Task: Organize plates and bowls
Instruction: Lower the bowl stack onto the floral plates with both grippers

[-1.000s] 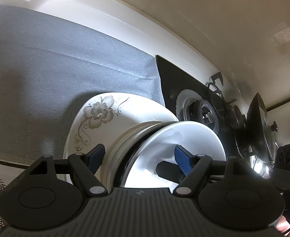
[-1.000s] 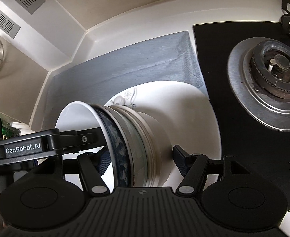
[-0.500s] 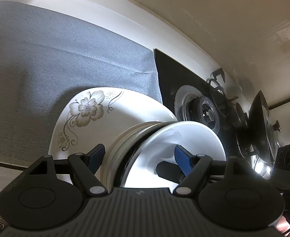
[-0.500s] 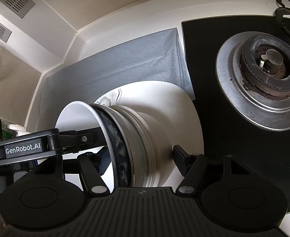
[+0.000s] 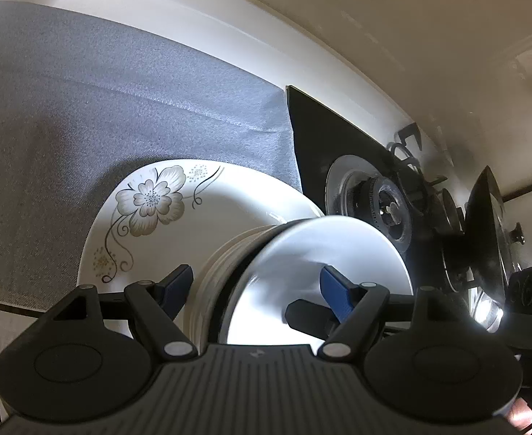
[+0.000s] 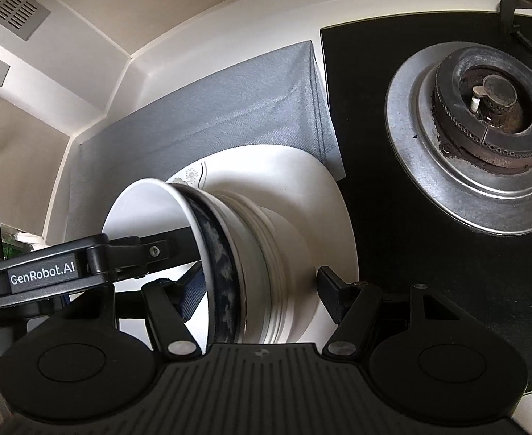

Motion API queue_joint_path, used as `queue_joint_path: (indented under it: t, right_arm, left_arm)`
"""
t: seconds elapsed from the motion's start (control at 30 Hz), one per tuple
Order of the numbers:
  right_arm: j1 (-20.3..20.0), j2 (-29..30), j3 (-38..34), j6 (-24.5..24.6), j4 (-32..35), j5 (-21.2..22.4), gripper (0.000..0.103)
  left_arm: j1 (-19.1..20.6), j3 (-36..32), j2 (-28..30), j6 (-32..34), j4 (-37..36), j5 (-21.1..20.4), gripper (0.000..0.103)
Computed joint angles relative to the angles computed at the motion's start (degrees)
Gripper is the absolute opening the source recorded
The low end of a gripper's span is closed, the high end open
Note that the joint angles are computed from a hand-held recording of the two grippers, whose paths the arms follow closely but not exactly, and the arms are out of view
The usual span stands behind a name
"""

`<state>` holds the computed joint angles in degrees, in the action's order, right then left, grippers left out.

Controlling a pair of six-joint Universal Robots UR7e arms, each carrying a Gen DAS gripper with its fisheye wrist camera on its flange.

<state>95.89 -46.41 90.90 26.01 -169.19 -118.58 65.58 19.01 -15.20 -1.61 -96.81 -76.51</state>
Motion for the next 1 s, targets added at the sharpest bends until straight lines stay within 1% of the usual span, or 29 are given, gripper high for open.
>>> queue_joint_path:
  t: [0.03, 0.07, 0.13, 0.33, 0.4, 0.43, 0.5, 0.57, 0.63, 0.73, 0.8, 0.87, 0.93, 1.0]
  right_arm:
    - [-0.11, -0.04, -0.02, 0.18, 0.22, 0.15, 0.067]
    - [-0.15, -0.02, -0.16, -0.02, 0.48, 0.07, 0.062]
    - [-0.24, 0.02, -0.42, -0.88, 0.69, 0.21, 0.060]
    - [-0.68, -0.03, -0.33, -1.40, 0.25, 1.25, 0.060]
    - [-0.59, 0.07, -0.26, -2.31, -0.56, 1.21, 0.060]
    - [-0.39, 0.20, -0.31, -2.86, -1.04, 0.68, 0.060]
    - [0.12, 0.51, -0.57, -4.37, -1.75, -1.16, 0.066]
    - [0.68, 0.83, -0.95, -6.12, -2.21, -3.29, 0.078]
    - [1.08, 0.91, -0.88, -7.85, -3.07, -4.48, 0.082]
    - [1.62, 0.84, -0.60, -9.61, -3.78, -5.91, 0.085]
    - [1.94, 0.81, -0.36, -10.58, -4.55, -6.55, 0.086]
    - [2.40, 0.81, -0.04, -12.20, -5.70, -7.45, 0.086]
    - [2.98, 0.86, 0.33, -14.32, -7.21, -8.57, 0.087]
    - [3.83, 1.06, 0.93, -16.90, -9.81, -10.19, 0.089]
  left_arm:
    - [-0.04, -0.49, 0.29, -0.01, 0.36, 0.26, 0.081]
    - [-0.16, 0.22, 0.05, 0.34, -0.27, 0.78, 0.081]
    - [-0.39, 2.39, -0.80, 1.06, -2.31, 1.68, 0.081]
    - [-0.27, 1.43, -0.29, 0.59, -2.11, 1.67, 0.082]
    - [-0.13, 1.53, -0.42, -0.25, -2.26, 1.42, 0.085]
    - [-0.13, 2.08, -0.76, -0.68, -2.70, 1.69, 0.088]
    - [-0.25, 3.43, -1.45, -0.99, -4.14, 2.41, 0.093]
    - [-0.41, 4.97, -2.30, -0.96, -5.62, 3.11, 0.100]
    - [-0.50, 5.87, -3.04, -0.46, -6.31, 2.65, 0.103]
    - [-0.99, 9.81, -5.42, 0.87, -8.83, 2.72, 0.103]
    - [-1.64, 14.26, -7.86, 2.23, -12.09, 3.90, 0.103]
    - [-2.56, 20.65, -11.04, 4.65, -17.85, 6.50, 0.103]
    - [-3.69, 26.21, -13.69, 7.26, -23.19, 10.11, 0.103]
    - [-4.62, 30.38, -15.71, 8.74, -27.19, 13.16, 0.103]
